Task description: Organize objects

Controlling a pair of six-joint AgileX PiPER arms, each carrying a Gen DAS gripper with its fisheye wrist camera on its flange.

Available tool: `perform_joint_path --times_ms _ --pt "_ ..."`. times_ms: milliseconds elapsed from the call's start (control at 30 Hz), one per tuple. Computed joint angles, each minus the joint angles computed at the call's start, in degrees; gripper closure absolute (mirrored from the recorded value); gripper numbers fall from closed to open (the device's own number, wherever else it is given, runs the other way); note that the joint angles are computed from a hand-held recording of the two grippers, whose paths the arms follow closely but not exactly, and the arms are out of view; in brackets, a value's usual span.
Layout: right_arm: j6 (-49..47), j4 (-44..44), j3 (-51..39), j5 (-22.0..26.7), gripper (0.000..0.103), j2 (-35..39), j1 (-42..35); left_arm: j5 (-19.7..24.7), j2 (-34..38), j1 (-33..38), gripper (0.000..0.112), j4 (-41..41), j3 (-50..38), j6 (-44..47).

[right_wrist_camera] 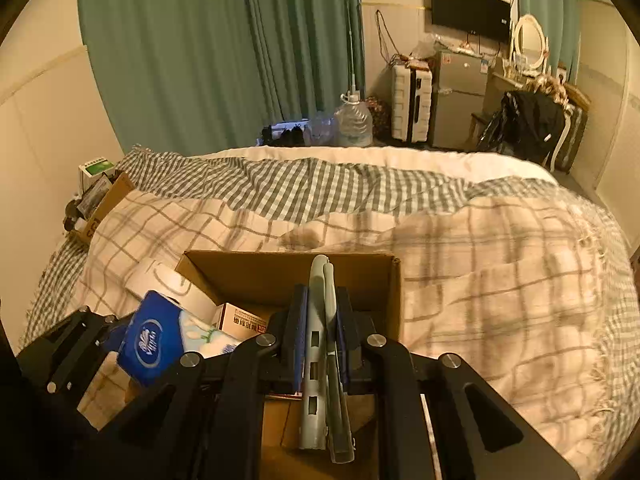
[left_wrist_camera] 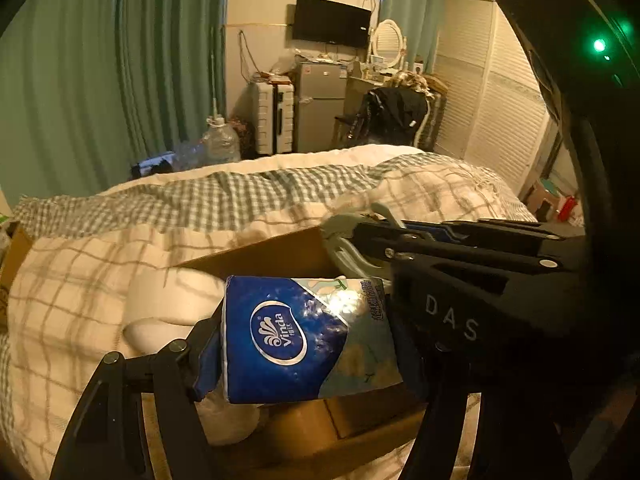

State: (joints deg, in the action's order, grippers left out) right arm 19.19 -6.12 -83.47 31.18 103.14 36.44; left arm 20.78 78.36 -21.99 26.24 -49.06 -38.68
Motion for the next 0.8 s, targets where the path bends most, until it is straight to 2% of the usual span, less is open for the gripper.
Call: perform_joint_path --times_ms 67,133,200,267,333,467,633,800 --pt "-1.4 2.1 0.3 -0.9 0.091 0.0 -0.7 -1.2 0.1 0.5 0.036 -1.2 0.2 1.4" --pt "-1.9 2.4 0.5 -1.1 0.086 -0.6 -0.9 -1.6 0.1 0.4 0.029 -2.8 0.2 3.3" --pt "0.1 0.3 1.3 -1.2 0.053 -2.0 -0.6 -1.2 -0.6 -1.2 0.012 2.2 0.6 -1.9" --pt "3.7 -3.1 2.2 -1.7 0.044 -3.6 -0.2 0.5 -1.8 -3.6 0.009 9.3 1.0 -9.5" --pt "5.1 -4.7 2.6 -0.8 0.044 -5.8 0.0 3.0 -2.7 -4.9 0.009 10.3 0.5 -10.7" --pt "8.6 -9.5 2.6 3.4 0.042 -10.6 1.1 8.1 -5.2 -5.7 0.009 6.1 -1.3 -8.3" --pt "12.2 -13.7 3.1 8.7 0.038 -17.1 3.1 14.8 -13.4 -4.6 0.009 0.4 -2.6 -4.0" --pt "16.8 -19.7 2.9 15.0 0.034 -23.3 7.5 24.0 -20.8 -6.4 0.009 1.1 -6.6 -4.0"
